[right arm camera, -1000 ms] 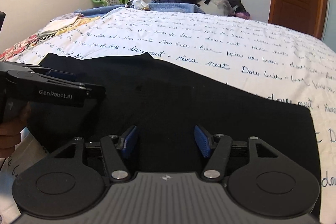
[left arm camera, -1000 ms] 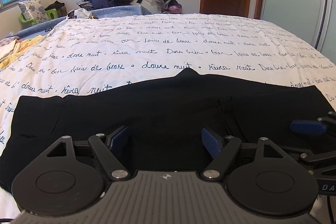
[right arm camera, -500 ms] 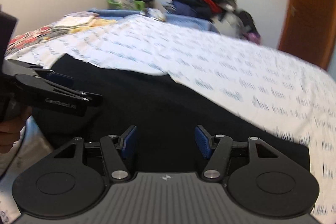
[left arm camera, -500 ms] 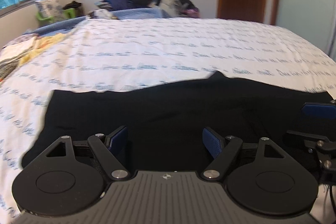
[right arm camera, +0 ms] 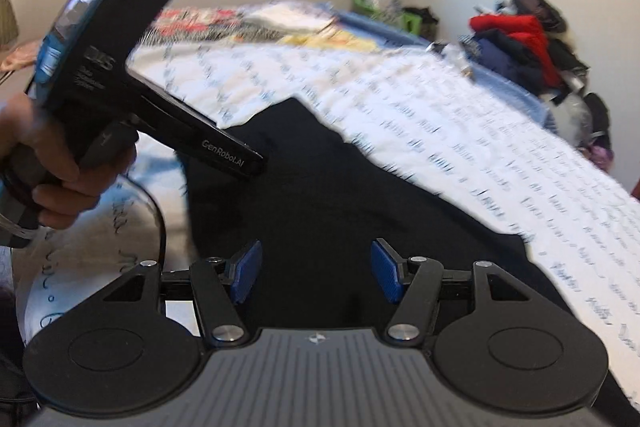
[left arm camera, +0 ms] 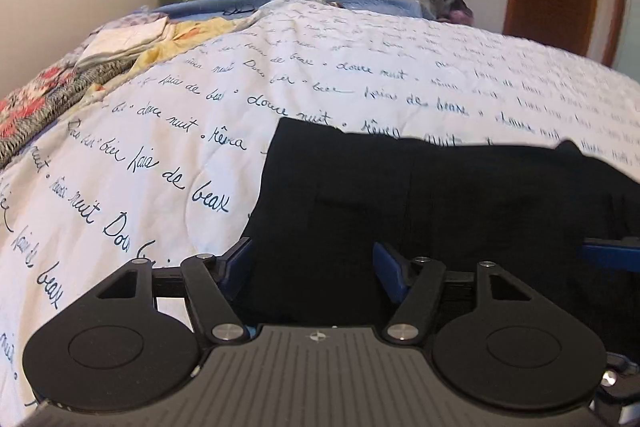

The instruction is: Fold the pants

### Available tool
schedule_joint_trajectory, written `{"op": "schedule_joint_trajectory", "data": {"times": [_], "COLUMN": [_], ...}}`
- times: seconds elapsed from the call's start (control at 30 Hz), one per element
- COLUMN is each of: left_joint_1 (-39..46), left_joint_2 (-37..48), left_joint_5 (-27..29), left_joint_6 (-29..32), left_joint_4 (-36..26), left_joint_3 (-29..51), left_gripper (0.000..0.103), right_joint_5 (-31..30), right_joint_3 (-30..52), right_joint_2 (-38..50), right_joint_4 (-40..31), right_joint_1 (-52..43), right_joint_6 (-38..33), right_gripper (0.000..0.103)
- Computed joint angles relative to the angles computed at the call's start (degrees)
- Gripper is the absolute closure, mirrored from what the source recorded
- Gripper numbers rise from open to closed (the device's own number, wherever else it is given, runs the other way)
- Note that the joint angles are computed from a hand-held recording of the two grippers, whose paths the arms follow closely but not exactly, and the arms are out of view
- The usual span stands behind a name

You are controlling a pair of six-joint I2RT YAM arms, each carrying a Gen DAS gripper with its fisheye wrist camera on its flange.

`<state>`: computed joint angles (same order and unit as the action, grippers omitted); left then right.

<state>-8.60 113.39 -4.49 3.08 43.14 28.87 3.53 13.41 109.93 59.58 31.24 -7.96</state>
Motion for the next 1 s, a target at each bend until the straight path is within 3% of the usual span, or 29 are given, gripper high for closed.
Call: {"op": "schedule_joint_trajectory", "data": {"times": [0.07, 0.13, 0.4, 0.63, 0.83, 1.0], "left_joint_1": [-0.05, 0.98, 7.57, 16.71, 22.84, 26.58], "left_joint_2": [0.03, -0.98, -8.23, -11.46, -3.89, 4.57], "left_joint_5": [-0.24, 0.88, 6.12, 21.21, 37.83, 49.75], "left_joint_6": [2.17, 1.95, -4.93, -11.27, -14.78, -19.39], "left_joint_4": [2.65, 2.75, -4.34, -19.33, -29.04, -30.65], "left_joint_3": [-2.00, -2.89, -3.53, 0.54, 8.19, 13.54], "left_gripper": [0.036, 0.036, 0.030, 0.029, 0.024, 0.021], "right_joint_5": [0.31, 2.08, 11.58, 22.45, 28.06, 27.46], "right_joint_3": [1.54, 0.41, 0.11, 7.12, 11.84, 16.63], "right_joint_2": [1.53, 2.65, 5.19, 14.65, 20.01, 22.42], "right_joint_4": [-2.55, 0.43, 8.19, 7.29, 10.16, 8.87], "right_joint_1": [0.88, 2.31, 13.70, 20.32, 22.74, 22.75], "right_joint_6": [-0.72, -1.05, -6.83, -13.79, -19.25, -24.38], "right_gripper": [0.043, 0.043, 0.043, 0.043, 0.045, 0.065]}}
